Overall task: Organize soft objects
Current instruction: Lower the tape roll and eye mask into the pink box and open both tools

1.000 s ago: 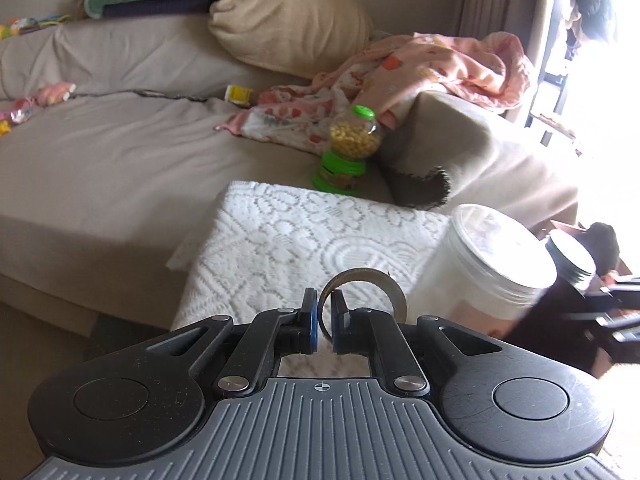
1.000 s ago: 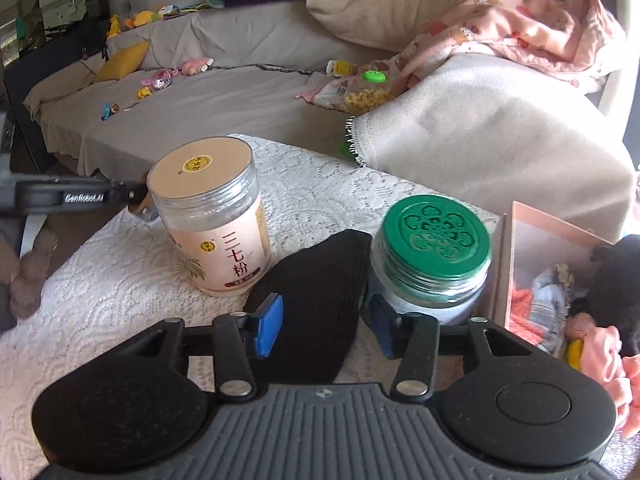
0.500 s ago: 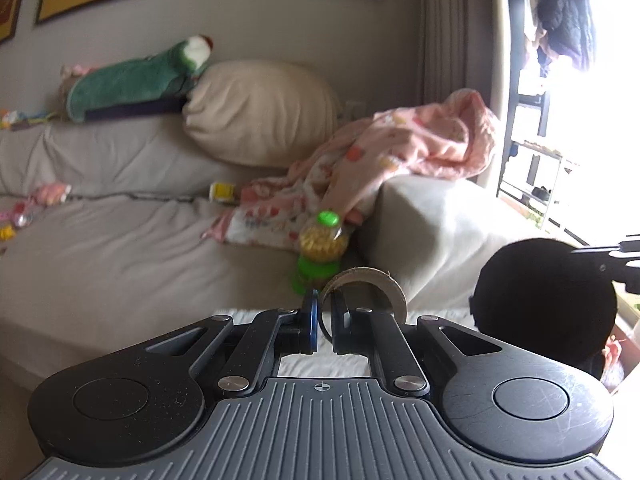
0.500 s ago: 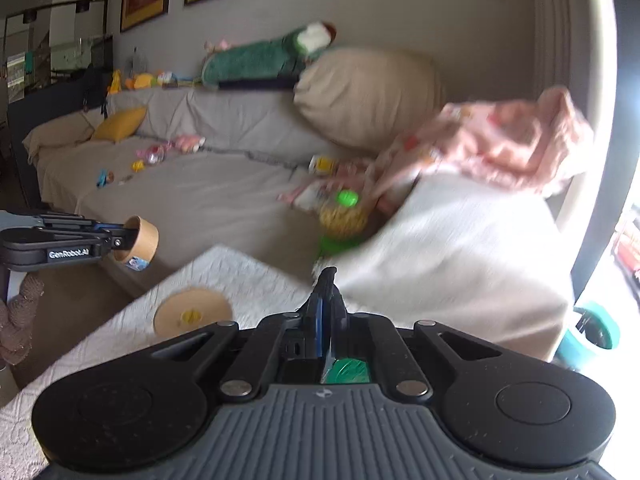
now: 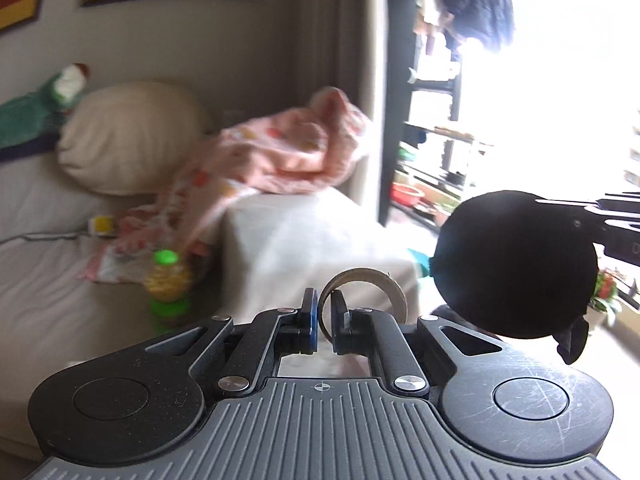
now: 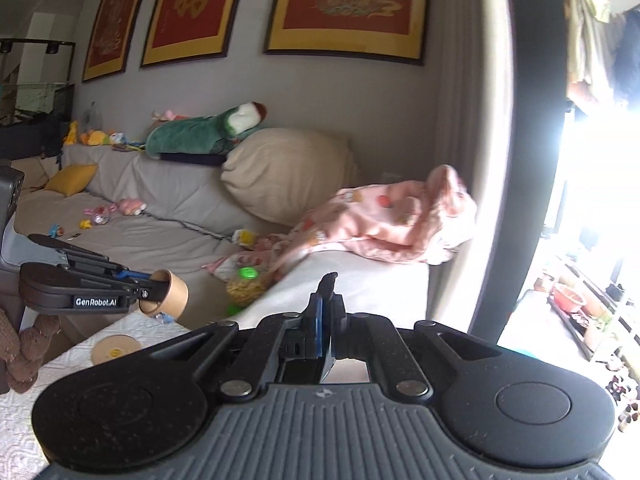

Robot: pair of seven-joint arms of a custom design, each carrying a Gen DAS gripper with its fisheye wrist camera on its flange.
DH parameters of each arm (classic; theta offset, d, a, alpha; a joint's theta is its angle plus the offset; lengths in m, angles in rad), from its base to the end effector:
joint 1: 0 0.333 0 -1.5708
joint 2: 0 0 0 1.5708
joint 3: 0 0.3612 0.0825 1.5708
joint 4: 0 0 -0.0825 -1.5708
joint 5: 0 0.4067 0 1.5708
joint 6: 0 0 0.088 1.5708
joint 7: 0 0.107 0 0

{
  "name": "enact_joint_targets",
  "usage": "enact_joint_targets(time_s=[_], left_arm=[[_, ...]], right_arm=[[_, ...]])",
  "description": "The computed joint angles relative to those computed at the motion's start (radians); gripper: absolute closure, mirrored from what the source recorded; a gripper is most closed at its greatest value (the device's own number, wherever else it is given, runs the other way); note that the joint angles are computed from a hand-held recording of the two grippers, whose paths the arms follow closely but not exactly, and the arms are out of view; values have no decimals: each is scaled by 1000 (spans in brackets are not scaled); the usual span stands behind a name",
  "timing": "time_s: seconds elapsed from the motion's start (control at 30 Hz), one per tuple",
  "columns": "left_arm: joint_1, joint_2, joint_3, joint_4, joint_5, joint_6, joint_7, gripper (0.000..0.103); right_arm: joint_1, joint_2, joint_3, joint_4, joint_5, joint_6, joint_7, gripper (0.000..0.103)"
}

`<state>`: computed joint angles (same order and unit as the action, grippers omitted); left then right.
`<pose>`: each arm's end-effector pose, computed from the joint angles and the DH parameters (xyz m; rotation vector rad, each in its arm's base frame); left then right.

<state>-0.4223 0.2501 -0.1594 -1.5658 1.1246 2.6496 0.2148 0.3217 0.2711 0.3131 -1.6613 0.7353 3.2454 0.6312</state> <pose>0.5945 -0.4022 0.6251 -1.5576 1.5560 -1.0885 0.6203 0.3347 0.6285 -1.7493 0.7970 -0.7820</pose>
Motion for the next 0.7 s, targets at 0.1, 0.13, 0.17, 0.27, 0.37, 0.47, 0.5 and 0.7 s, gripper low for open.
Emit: enact_joint_targets(time_s=[0.1,0.13,0.17,0.27,0.37,0.47,0.5,0.7], left_arm=[[7,98,-35,96,-125,46,131,94],[5,131,-44,128,-171,56,180,94],[2,167,-52,163,-212,60,221,94],[19,263,-91,241,-357,120,314,93],[100,366,-228,311,-600,112,513,90],[4,427,-138,431,-560,-130,495,89],[-38,436,-83,453,-571,-186,499,88],[-5,335,-43,268,-644,-5,417,90]], right_arm=[[-52,-7,25,-22,28,19,-5,99],[-60,-9,23,-28,33,21,0,99],[-66,-9,19,-33,37,18,8,99],[-130,-3,68,-36,70,7,-14,99],[-230,20,182,-20,141,11,-88,99],[-265,44,226,2,204,-10,-130,99],[-256,53,217,14,218,-26,-131,99],[-104,115,43,52,185,-164,-7,98]])
